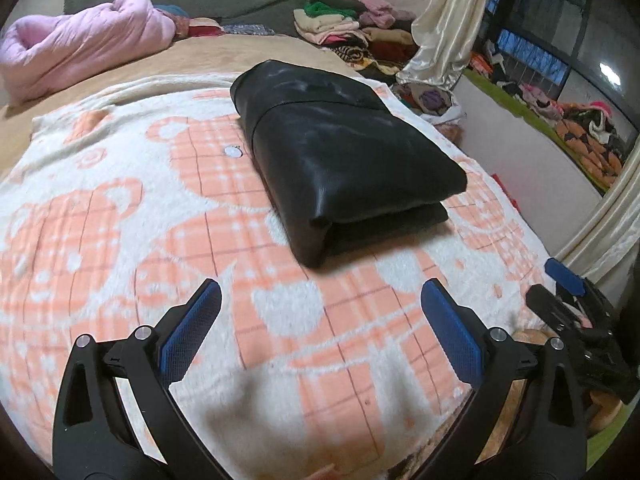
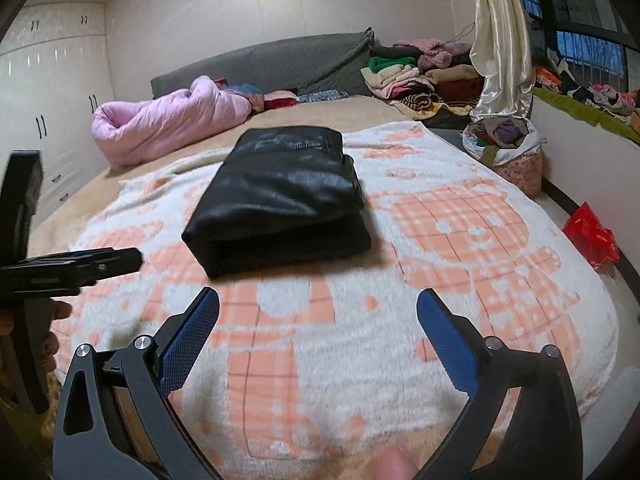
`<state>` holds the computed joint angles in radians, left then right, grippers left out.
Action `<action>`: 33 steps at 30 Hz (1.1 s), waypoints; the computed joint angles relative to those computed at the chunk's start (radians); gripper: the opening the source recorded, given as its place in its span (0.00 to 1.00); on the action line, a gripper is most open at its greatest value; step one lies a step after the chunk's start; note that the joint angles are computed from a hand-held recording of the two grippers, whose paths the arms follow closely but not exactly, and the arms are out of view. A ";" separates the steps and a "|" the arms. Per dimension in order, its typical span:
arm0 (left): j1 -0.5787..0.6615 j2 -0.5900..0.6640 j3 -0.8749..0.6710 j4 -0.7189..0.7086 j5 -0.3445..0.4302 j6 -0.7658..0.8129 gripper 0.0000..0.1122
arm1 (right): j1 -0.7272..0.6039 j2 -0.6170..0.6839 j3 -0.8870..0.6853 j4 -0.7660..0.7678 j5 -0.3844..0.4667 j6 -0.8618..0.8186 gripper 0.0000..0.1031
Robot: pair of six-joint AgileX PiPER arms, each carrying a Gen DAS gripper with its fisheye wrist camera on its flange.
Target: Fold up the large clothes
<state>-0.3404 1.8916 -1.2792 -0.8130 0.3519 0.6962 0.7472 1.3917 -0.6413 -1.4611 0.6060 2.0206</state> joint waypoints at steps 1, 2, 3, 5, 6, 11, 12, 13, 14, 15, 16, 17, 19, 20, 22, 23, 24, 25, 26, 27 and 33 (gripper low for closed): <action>0.004 -0.009 0.020 -0.046 -0.005 0.046 0.83 | 0.005 0.007 -0.001 0.006 0.004 -0.003 0.96; 0.007 -0.018 0.037 -0.071 -0.007 0.071 0.83 | 0.003 0.008 0.000 0.007 0.000 -0.005 0.96; 0.009 -0.026 0.053 -0.098 -0.010 0.093 0.83 | 0.004 0.010 0.000 0.010 0.002 -0.006 0.96; 0.008 -0.035 0.068 -0.095 -0.009 0.087 0.83 | 0.007 0.012 -0.003 0.013 0.008 -0.009 0.96; 0.004 -0.039 0.078 -0.092 -0.017 0.087 0.83 | 0.006 0.014 -0.005 0.014 0.006 -0.010 0.96; -0.009 -0.041 0.082 0.000 -0.045 -0.011 0.83 | 0.011 0.017 -0.011 0.032 0.008 -0.029 0.96; -0.009 -0.040 0.083 0.004 -0.046 -0.015 0.83 | 0.012 0.016 -0.012 0.032 0.008 -0.031 0.96; -0.009 -0.040 0.086 0.000 -0.049 -0.013 0.83 | 0.012 0.015 -0.012 0.031 0.007 -0.031 0.96; -0.009 -0.039 0.085 -0.001 -0.049 -0.010 0.83 | 0.011 0.015 -0.012 0.032 0.005 -0.033 0.96; -0.010 -0.039 0.086 0.008 -0.051 -0.020 0.83 | 0.011 0.015 -0.010 0.031 0.004 -0.031 0.96; -0.011 -0.038 0.085 0.021 -0.054 -0.033 0.83 | 0.011 0.015 -0.011 0.033 0.004 -0.032 0.96; -0.010 -0.040 0.087 0.019 -0.055 -0.031 0.83 | 0.009 0.016 -0.012 0.037 0.003 -0.036 0.96; -0.008 -0.042 0.090 0.011 -0.056 -0.023 0.83 | 0.007 0.015 -0.010 0.036 0.001 -0.033 0.96; -0.007 -0.045 0.090 0.013 -0.057 -0.023 0.83 | 0.006 0.015 -0.010 0.037 -0.001 -0.033 0.96; -0.007 -0.048 0.094 0.019 -0.064 -0.029 0.83 | 0.006 0.018 -0.011 0.037 -0.001 -0.032 0.96; -0.008 -0.048 0.093 0.028 -0.065 -0.038 0.83 | 0.006 0.018 -0.011 0.037 -0.001 -0.032 0.96; -0.008 -0.048 0.092 0.038 -0.066 -0.047 0.83 | 0.006 0.019 -0.011 0.039 -0.003 -0.035 0.96; -0.010 -0.048 0.090 0.053 -0.066 -0.063 0.83 | 0.005 0.019 -0.011 0.039 -0.004 -0.035 0.96; -0.010 -0.047 0.089 0.061 -0.068 -0.071 0.83 | 0.003 0.018 -0.011 0.040 -0.006 -0.037 0.96; -0.011 -0.047 0.088 0.069 -0.068 -0.079 0.83 | 0.003 0.018 -0.012 0.043 -0.006 -0.041 0.96; -0.012 -0.042 0.080 0.096 -0.058 -0.107 0.83 | 0.002 0.018 -0.011 0.044 -0.007 -0.044 0.96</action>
